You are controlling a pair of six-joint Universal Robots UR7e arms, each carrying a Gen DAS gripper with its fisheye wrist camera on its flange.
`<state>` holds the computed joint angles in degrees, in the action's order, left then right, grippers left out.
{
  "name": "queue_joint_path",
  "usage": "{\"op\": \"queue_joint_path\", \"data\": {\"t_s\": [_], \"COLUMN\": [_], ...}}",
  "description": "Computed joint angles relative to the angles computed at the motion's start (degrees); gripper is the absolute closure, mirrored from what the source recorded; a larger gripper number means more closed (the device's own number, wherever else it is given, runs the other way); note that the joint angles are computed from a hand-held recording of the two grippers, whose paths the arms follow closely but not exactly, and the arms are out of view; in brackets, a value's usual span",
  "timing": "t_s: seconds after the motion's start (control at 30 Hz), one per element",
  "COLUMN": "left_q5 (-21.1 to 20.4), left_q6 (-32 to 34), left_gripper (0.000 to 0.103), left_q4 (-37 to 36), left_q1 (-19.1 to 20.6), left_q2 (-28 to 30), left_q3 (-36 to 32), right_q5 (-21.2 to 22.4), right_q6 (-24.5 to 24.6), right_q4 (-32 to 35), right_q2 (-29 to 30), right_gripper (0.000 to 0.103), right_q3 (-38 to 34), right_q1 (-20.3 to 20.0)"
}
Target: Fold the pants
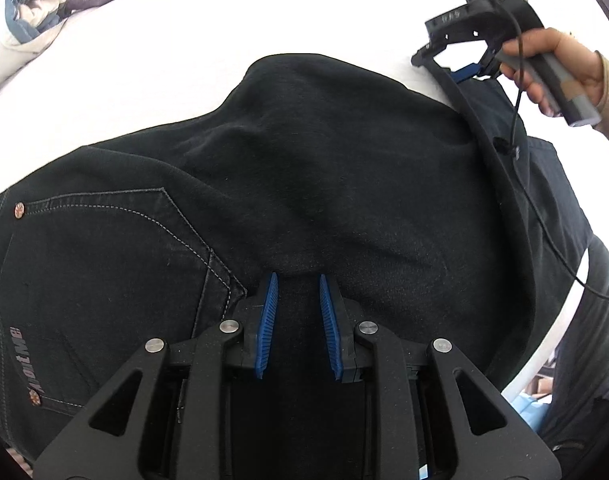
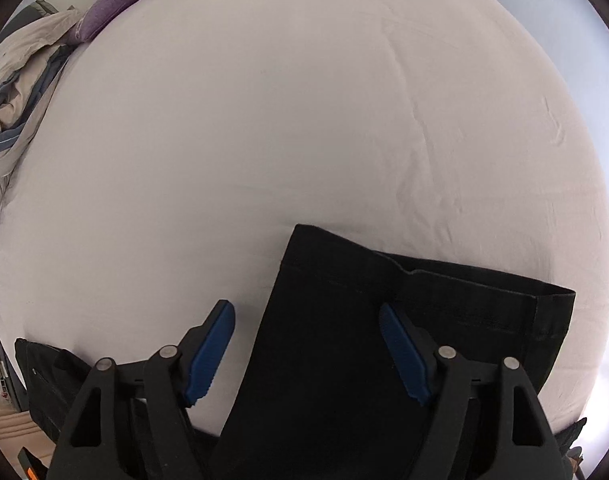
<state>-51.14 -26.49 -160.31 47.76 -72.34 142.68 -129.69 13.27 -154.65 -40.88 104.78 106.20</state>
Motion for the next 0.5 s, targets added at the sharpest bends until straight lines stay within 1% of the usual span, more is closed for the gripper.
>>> {"op": "queue_joint_path", "data": {"t_s": [0.03,0.07,0.1,0.13,0.17,0.23,0.27,0.33,0.4,0.5], "left_q5": [0.41,-0.4,-1.1,-2.43,-3.95,-6.81,-7.4,-7.21,-6.27,-6.82], "left_q6": [-1.55,-1.69,-1.94,-2.25,-2.42,-2.72,-2.91,-3.13,-3.81,-3.9], "left_gripper": [0.082,0.082,0.082,0.082,0.082,0.082,0.082,0.083,0.083,0.083], "left_q4": [0.21,1.39,0.75,-0.3,-1.61,-4.77,-5.98,-6.66,-6.24,-7.71], "left_q1": [-1.21,-1.0,-0.53,0.34,1.35,3.21,3.61,3.75,3.33,4.06], "left_q2": [-2.7,-4.29,-5.25,-6.34,-7.41,-8.54,-8.88,-8.86,-8.39,-7.23], "left_q3": [2.68,2.98,3.51,3.87,4.23,4.74,5.04,5.28,5.32,5.28], "right_q5": [0.18,0.84,1.58,2.91,3.77,4.64,5.24,7.25,9.74,11.28], "right_q6": [-0.55,-1.19,-1.64,-2.23,-2.59,-4.33,-5.1,-6.01,-7.96,-9.34], "right_q4": [-1.39,-2.35,-2.72,-3.45,-4.4,-7.42,-9.05,-12.61,-17.89,-25.51], "right_q2": [-0.35,-0.65,-0.81,-2.01,-2.72,-4.43,-5.62,-7.87,-11.33,-17.74], "right_gripper": [0.046,0.057,0.078,0.086,0.087,0.093,0.094,0.095,0.095,0.097], "right_q3": [0.55,0.88,0.89,1.89,2.63,4.7,6.14,8.79,12.92,20.85], "right_q1": [-0.18,-0.31,-0.44,-0.99,-1.32,-1.81,-2.13,-2.5,-2.95,-2.43]}}
